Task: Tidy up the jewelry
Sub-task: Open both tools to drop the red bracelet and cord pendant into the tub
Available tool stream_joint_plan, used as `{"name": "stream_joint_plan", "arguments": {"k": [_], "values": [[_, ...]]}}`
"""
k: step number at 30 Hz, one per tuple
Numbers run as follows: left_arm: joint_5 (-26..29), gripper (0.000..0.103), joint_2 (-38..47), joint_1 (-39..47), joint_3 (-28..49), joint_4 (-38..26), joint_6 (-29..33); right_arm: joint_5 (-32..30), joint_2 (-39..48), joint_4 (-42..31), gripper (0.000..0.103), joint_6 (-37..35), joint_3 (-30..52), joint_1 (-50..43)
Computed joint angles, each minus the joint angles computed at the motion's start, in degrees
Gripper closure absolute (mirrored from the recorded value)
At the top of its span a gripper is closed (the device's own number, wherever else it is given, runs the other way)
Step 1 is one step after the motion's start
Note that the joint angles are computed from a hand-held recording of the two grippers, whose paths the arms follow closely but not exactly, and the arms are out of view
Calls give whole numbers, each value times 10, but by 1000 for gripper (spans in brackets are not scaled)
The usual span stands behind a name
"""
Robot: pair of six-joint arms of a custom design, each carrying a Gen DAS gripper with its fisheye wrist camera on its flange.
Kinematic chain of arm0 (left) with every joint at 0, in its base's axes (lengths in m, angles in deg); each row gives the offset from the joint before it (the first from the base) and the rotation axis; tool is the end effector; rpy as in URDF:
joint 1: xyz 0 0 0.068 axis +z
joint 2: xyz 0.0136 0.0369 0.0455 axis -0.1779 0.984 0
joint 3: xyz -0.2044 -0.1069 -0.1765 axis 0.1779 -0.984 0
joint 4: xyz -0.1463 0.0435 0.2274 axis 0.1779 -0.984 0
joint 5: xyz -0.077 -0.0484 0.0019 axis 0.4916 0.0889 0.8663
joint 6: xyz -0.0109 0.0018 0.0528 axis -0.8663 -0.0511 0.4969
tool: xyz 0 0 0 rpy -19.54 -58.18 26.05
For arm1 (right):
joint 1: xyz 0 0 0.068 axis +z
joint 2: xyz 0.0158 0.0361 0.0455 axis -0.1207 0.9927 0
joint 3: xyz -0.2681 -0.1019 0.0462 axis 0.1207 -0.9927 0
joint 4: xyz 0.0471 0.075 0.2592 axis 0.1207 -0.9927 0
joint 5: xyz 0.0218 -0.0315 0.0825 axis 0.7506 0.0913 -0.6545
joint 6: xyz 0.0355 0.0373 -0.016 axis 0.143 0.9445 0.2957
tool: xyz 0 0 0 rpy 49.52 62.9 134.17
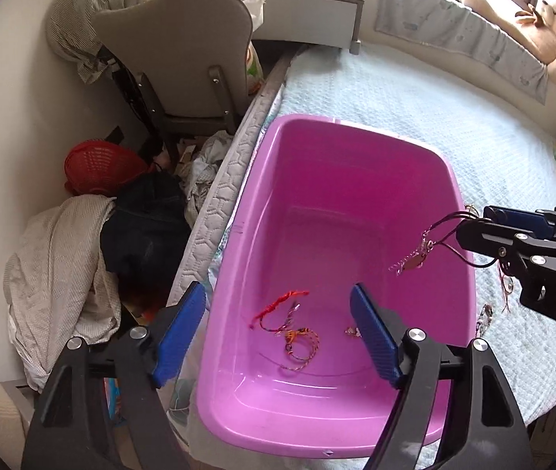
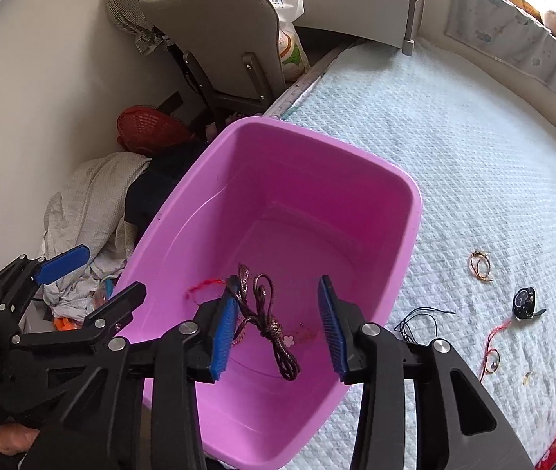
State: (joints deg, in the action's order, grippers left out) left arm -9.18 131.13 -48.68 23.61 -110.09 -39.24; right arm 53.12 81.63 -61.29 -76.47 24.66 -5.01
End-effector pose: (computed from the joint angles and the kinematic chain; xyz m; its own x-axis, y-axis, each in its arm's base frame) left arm 0.2650 -0.1985 0.3567 -0.8895 0.0722 -0.4512 0.0754 0.9971 0.0110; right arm 0.3111 0.0190 0.3887 -0.9065 -0.1731 -0.3851 -0.2537 0.9524 0.1692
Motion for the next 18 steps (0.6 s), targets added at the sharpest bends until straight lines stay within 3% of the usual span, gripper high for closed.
{"name": "stream_joint_plan", "arguments": {"k": [3,8,11,18], "values": [[3,27,-2,1,-1,-7,-9,-6,-1,-6,55,0,1,-8],[6,26,-13,0,-8,-11,-25,-8,-4,-11,54,-7,4,-16],[5,26,-15,-3,-8,-14,-29,-8,-1,-19,44,-4,10,-15],[-7,26,-22,-14,-9,-23,-38,2,24,-64,38,-8,41,-12]]}}
